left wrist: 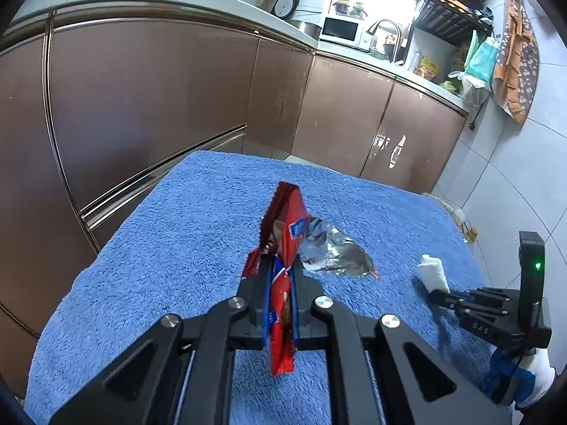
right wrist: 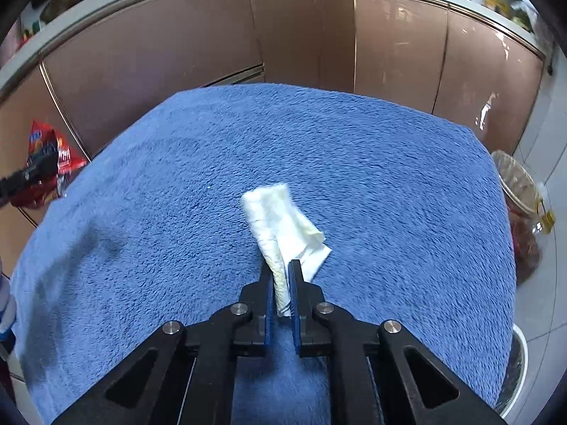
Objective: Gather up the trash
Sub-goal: 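Carry the snack bag and tissue over the bin and open both tools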
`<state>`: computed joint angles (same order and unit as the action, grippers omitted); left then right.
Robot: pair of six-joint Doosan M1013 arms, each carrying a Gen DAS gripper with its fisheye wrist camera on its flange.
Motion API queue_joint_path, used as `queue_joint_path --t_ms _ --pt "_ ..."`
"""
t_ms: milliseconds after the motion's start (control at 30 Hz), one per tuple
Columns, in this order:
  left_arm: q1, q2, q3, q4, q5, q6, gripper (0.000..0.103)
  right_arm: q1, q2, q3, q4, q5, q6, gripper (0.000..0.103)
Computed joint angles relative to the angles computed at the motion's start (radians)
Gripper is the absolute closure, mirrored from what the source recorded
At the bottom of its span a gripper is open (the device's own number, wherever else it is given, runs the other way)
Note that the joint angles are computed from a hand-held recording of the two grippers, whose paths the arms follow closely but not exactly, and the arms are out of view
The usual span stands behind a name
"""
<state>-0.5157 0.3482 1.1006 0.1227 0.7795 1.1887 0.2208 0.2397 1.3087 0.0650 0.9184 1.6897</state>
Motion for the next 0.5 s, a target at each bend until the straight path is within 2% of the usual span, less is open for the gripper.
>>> queue_joint_path --t_ms 200,333,500 --pt "-0.027 -0.024 0.003 0.014 0.003 0.007 0.095 -0.011 -0.069 0.053 0.041 -0.053 -0.002 0.096" --pt "-0.055 -0.033 -0.006 -0.002 0.000 0.040 0.095 -0.025 -0.141 0.105 0.054 -0.096 0.015 0.096" --pt "-0.102 -0.032 -0.034 -0.063 -0.006 0.115 0.095 -0.042 -0.222 0.149 0.005 -0.150 0.088 0.096"
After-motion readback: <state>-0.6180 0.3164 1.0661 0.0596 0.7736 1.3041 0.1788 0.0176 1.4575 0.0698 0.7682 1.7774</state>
